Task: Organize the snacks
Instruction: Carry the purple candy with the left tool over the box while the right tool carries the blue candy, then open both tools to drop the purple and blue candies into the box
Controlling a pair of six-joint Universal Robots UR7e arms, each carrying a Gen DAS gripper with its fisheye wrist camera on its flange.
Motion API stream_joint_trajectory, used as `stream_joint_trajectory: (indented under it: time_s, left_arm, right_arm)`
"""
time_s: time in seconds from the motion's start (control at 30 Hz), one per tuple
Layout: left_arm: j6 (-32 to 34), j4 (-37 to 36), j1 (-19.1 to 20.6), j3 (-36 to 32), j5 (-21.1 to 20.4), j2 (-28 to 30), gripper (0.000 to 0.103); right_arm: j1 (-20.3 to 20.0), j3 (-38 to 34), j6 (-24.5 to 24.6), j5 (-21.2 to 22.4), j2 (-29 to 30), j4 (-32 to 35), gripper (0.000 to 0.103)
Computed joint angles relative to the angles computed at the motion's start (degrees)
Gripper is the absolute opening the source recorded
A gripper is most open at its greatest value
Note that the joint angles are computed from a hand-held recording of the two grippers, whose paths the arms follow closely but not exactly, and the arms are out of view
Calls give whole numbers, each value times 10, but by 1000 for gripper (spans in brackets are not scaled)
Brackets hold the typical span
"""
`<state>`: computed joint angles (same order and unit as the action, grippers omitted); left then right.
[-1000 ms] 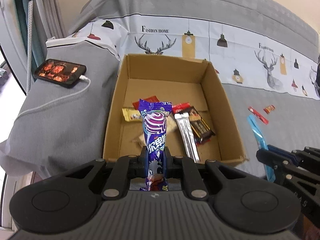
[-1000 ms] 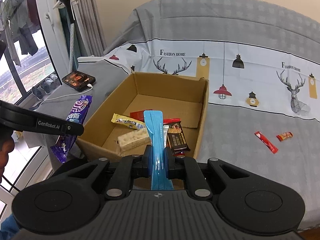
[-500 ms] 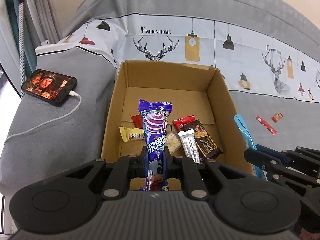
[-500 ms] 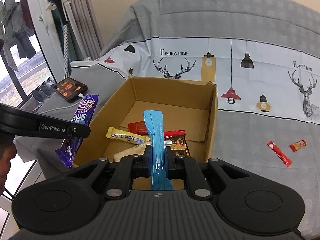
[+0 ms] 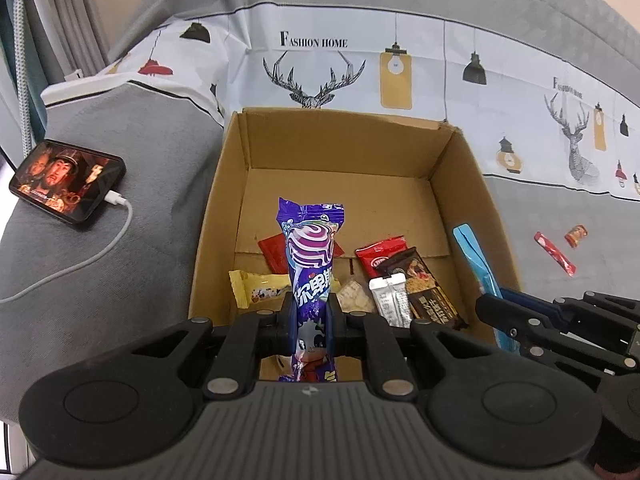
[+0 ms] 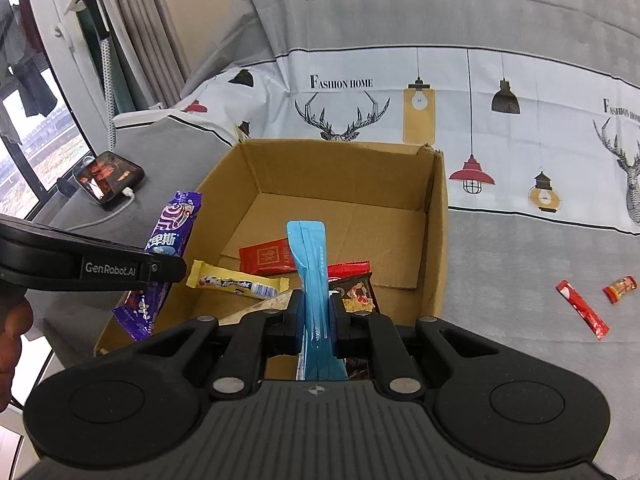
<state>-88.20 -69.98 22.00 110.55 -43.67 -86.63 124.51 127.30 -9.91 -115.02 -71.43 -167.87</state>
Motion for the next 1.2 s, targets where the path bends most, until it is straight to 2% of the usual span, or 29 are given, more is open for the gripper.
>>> stream_joint_trajectory:
  time_s: [0.37, 0.43, 0.47, 0.5, 0.53, 0.57, 0.6, 0.63, 0.73, 0.97, 1.2]
  left_arm:
    - [45, -40, 55, 12, 11, 3, 15]
    - [50, -42, 63, 13, 14, 4, 18]
    - [48, -41, 63, 15, 20, 3, 24]
    - [39, -30, 63, 13, 24, 5, 53]
    - [22, -13, 61, 9, 29, 8, 92]
    - [2, 4, 57, 7, 36, 9, 103]
    - [-21, 17, 48, 10, 46, 5, 103]
    - [-33, 28, 40, 11, 49, 3, 103]
    - [-32, 48, 29, 7, 24, 3, 103]
    - [-92, 98, -40, 23, -35, -7, 103]
    - [-180, 148, -114, 17, -69, 1, 103]
  right_arm:
    - [-20, -24, 2, 1, 46, 0, 14]
    - [-23, -31, 5, 4, 53, 4, 18]
    - [-24, -34, 10, 4, 56, 6, 18]
    - [-24, -38, 15, 0, 59, 8, 21]
    - [-24, -41, 21, -2, 62, 11, 38]
    - [-22, -42, 28, -6, 63, 11, 48]
    - [-19, -41, 33, -13, 63, 7, 66]
    - [-15, -38, 32, -20, 62, 0, 73]
    - [-5, -24, 14, -28, 48, -3, 83]
    - [27, 28, 33, -37, -22, 21, 91]
    - [81, 73, 38, -66, -72, -14, 95]
